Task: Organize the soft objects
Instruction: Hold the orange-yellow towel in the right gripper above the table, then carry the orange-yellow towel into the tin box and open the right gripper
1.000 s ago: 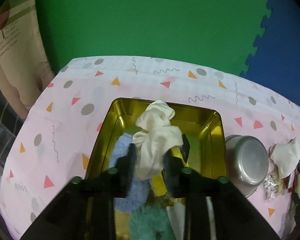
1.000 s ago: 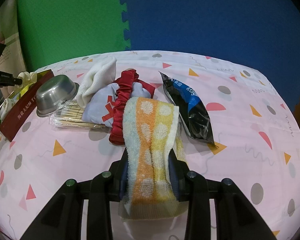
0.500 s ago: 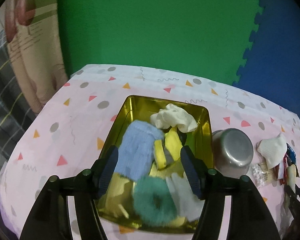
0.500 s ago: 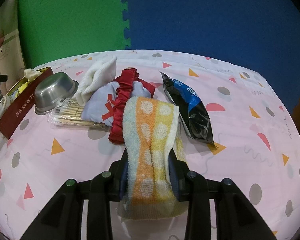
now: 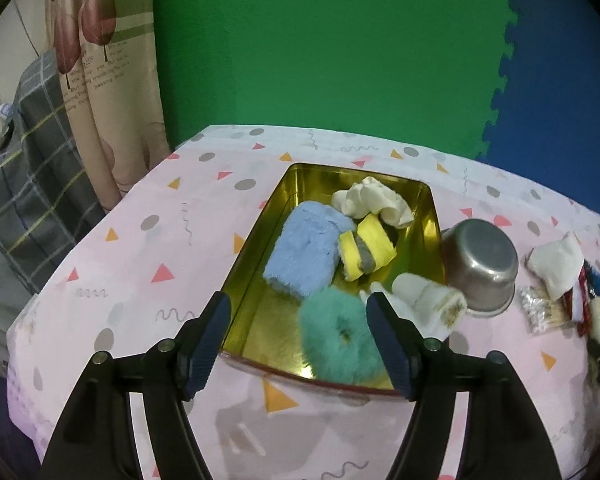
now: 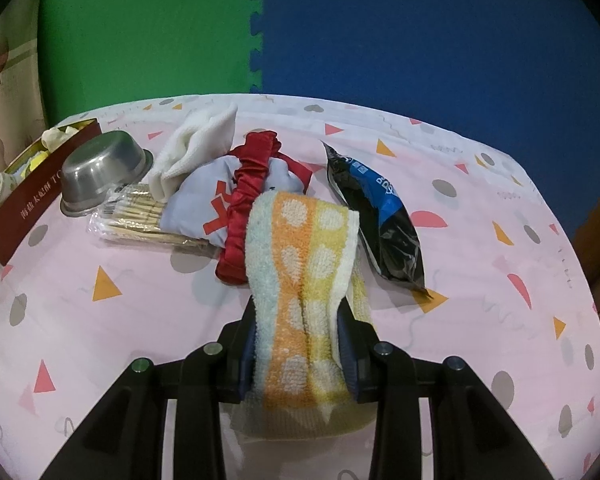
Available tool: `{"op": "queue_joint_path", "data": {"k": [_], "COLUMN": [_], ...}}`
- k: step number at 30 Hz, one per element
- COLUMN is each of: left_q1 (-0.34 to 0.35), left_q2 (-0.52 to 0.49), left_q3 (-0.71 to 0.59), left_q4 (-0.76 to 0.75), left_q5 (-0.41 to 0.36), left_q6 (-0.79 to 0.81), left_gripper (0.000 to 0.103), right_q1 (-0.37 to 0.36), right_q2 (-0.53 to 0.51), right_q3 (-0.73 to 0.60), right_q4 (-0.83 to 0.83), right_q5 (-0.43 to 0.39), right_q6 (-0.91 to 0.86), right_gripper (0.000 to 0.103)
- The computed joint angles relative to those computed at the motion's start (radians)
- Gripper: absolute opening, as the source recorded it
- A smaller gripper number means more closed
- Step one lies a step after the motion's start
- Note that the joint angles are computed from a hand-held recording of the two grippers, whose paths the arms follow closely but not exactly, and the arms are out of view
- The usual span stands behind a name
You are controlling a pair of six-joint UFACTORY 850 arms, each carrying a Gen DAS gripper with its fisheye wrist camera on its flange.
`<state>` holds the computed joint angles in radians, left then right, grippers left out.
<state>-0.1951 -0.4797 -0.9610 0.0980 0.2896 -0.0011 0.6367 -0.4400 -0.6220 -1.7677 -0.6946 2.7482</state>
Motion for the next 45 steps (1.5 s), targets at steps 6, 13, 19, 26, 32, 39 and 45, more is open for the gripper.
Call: {"op": "queue_joint_path", "data": {"k": [6,13,19,26,32,39,45], "left_q1": [0.018,0.042,0.042,0.049,0.063,0.09,0.105], "left_q2": [0.0,-0.004,-0.022,-0.013,-0.009,-0.003,0.001], "left_q3": [0.026,0.024,0.008,0.021,0.028,0.035,0.042], "left_q4": [0.072,0.142,0.095,0.101,0.117,0.131,0.047], "left_q5": [0.017,0.019,-0.017,-0.007,-0.009,-0.008,0.0], "left_q6": [-0.064,-0.167,-0.109,-0.118,-0.145,-0.183,-0.124], "left_gripper": [0.072,0.074,0.077,0.079,0.079,0.079,0.08], "right_q1": [0.005,0.015,0.023,0.051,0.08,0.106,0.116], "right_q2": [-0.009,-0.014,-0.014,0.019,0.035,0.022,-0.002], "right_q3": [-0.014,-0.026,-0.044,-0.051,-0.074,-0.136,-0.204], "right_q4": [0.041,0.093,0.162,0.204,0.194,0.177,0.128], "right_q5": [-0.006,-0.022,-0.026,-0.046,-0.058,-0.047,-0.009], "right_q6": [-0.049,-0.099,-0.167,-0.209,-0.227,-0.274,-0.296], "right_gripper": [0.036,0.033,0.033,0.032,0.032,0.032,0.032]}}
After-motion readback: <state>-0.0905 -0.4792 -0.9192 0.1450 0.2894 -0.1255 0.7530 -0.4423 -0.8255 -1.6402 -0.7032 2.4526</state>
